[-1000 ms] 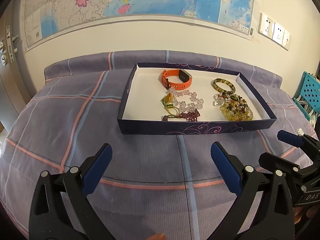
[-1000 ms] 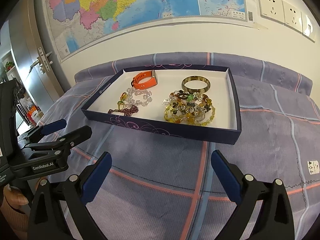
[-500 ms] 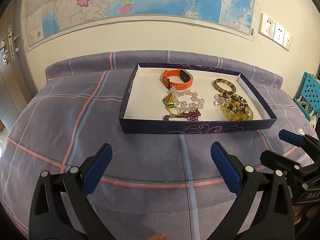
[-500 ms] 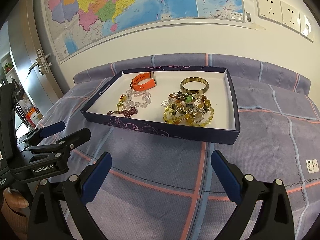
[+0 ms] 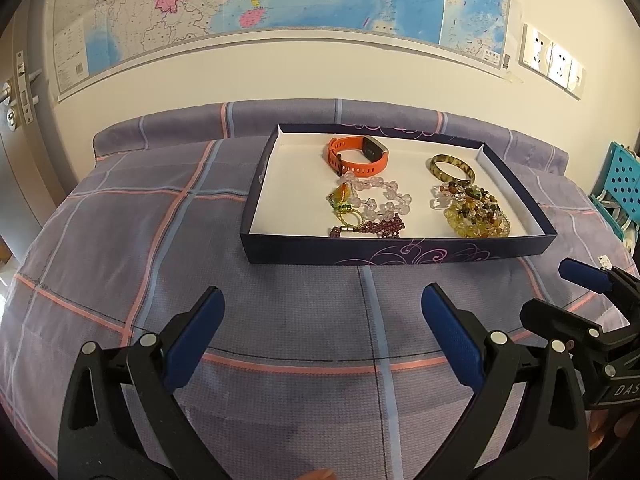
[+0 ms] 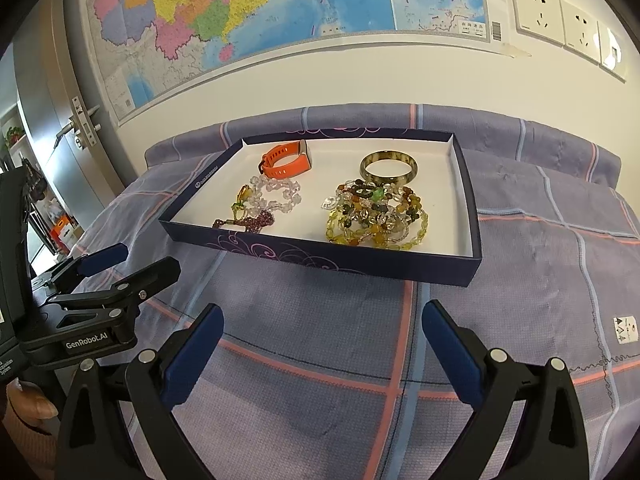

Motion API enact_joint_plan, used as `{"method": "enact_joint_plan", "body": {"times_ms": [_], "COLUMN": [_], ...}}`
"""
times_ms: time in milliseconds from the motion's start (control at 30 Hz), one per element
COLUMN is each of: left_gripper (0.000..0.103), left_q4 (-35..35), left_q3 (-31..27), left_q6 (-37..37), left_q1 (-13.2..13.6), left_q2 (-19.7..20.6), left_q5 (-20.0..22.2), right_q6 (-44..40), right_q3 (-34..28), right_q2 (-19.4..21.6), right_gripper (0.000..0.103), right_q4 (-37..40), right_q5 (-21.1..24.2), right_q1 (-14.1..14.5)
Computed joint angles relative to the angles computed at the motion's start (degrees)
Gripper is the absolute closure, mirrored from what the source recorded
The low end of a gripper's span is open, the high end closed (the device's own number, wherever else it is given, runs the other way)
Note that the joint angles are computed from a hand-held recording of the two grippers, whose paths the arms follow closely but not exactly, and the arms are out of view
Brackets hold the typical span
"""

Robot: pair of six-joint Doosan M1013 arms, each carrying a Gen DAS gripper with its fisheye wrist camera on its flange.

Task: Organize jewelry

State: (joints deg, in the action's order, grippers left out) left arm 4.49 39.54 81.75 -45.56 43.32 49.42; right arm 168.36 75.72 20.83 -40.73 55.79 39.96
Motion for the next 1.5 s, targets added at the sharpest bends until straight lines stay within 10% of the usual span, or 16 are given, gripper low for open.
{"method": "enact_joint_plan", "body": {"times_ms": [1500], "left_gripper": [0.006], "left_q4": [0.76], "left_q3": [-0.27], "left_q6": [-0.36], "left_q1": [-0.23], "left_q2": [0.30], "left_q5": [0.92], "right_q6": [0.68], "right_q3": [0.56], "right_q2": [-0.11], "right_gripper": [0.007], "right_q4": [1.01], "right_q5": [0.01], "right_q1": [-0.32]}}
